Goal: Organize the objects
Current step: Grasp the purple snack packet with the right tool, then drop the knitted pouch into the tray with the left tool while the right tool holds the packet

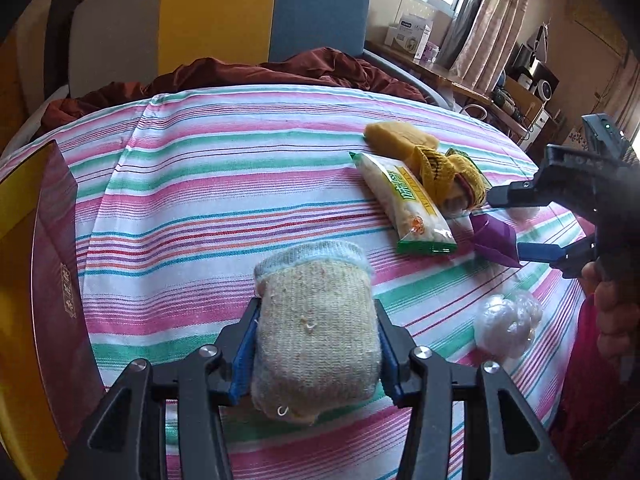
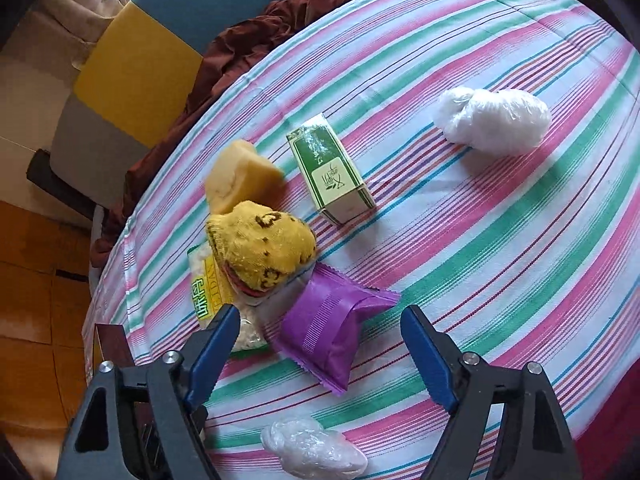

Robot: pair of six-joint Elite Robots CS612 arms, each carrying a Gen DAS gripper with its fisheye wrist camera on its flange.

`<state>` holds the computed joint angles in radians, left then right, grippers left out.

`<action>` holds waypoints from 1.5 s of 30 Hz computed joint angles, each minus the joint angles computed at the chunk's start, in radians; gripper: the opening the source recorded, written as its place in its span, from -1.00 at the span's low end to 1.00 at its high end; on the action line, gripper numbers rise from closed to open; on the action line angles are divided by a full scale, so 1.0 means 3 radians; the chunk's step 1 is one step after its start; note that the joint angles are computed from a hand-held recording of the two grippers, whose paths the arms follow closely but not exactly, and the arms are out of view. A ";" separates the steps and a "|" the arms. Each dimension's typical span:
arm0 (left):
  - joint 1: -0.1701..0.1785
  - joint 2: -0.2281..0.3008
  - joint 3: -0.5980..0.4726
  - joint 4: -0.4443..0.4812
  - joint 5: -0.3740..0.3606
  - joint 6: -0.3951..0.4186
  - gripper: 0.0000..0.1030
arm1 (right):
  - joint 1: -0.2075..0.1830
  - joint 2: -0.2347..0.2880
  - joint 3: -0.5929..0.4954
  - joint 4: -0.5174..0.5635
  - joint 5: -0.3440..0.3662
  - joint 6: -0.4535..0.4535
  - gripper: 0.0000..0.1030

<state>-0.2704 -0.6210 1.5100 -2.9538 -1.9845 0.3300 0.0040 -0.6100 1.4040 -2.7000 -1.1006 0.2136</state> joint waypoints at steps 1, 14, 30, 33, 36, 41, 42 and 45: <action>0.0000 0.0002 0.0000 -0.0010 -0.0002 0.0000 -0.01 | 0.0004 0.0006 -0.0017 0.0023 -0.0012 -0.0016 0.60; -0.0009 0.0008 0.0071 -0.0212 0.0062 0.0053 -0.02 | 0.0176 0.0054 -0.0145 0.0097 -0.0831 -0.0439 -0.18; 0.0427 -0.0292 0.0051 -0.0118 -0.0087 -0.0199 -0.04 | 0.0294 0.0079 -0.0196 0.0070 -0.1200 -0.0599 -0.18; 0.0563 -0.0227 -0.0148 -0.0007 0.0078 -0.0376 -0.03 | 0.0311 0.0079 -0.0197 0.0064 -0.1253 -0.0615 -0.18; 0.0659 -0.0116 -0.0431 0.0364 0.0315 -0.0523 -0.03 | 0.0324 0.0082 -0.0200 0.0057 -0.1300 -0.0621 -0.18; 0.0739 0.0113 -0.0854 0.0877 0.0632 -0.0675 -0.03 | 0.0350 0.0084 -0.0204 0.0044 -0.1368 -0.0640 -0.18; 0.0743 0.0152 -0.0919 0.0958 0.0665 -0.0662 -0.03 | 0.0355 0.0084 -0.0205 0.0042 -0.1386 -0.0638 -0.18; 0.0726 0.0244 -0.1053 0.1163 0.0877 -0.0732 -0.02 | 0.0388 0.0062 -0.0166 0.0016 -0.1483 -0.0521 -0.18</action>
